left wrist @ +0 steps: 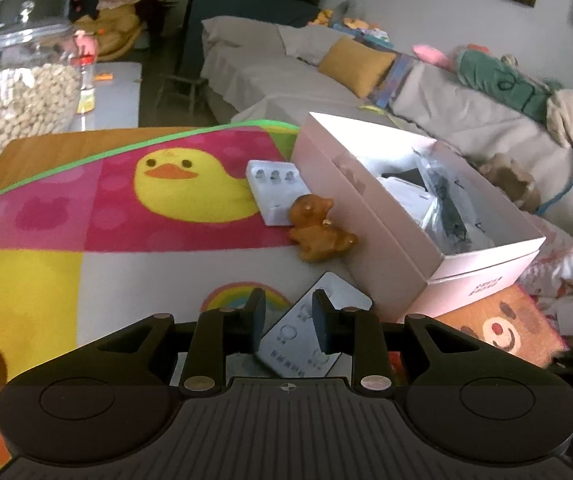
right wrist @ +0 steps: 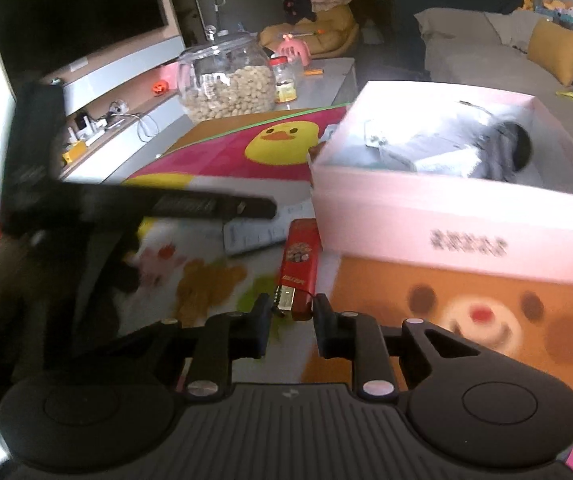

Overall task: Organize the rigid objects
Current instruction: 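Grasp the white remote control with the left tool while the right tool reaches toward the red lighter, then grasp the red lighter with the right tool while the left tool holds the remote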

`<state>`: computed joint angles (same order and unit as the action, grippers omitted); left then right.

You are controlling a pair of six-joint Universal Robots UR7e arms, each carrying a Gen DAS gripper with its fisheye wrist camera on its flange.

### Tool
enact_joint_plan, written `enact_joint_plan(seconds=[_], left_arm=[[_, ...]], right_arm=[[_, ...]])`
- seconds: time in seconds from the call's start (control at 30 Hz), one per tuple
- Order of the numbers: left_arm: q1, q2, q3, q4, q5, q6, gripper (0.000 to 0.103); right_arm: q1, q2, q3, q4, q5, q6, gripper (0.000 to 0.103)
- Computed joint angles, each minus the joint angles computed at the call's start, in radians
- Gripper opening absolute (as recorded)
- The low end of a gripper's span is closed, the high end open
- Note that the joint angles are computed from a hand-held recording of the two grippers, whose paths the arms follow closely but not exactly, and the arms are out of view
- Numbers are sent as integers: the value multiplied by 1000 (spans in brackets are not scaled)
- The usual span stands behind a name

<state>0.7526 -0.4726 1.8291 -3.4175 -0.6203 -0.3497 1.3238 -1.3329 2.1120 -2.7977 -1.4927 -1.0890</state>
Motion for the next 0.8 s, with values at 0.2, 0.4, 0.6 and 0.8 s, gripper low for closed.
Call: enact_joint_plan(seconds=[0.2,0.4,0.6,0.8], left_arm=[[-2,7,-11,13,-32,78,29],[-31,-16,51,10,-75,96,28],[-81,-35,103,65,-92,88,28],[-111,-31,109,103,-127,64,28]], right_arm=[[-90,-100,58,-55,17,-58,22],[-140,-96,9,-59,44,46,23],[-148,-76,13,-94,76,36,34],[-157,-81,21,-89,101,18,41]])
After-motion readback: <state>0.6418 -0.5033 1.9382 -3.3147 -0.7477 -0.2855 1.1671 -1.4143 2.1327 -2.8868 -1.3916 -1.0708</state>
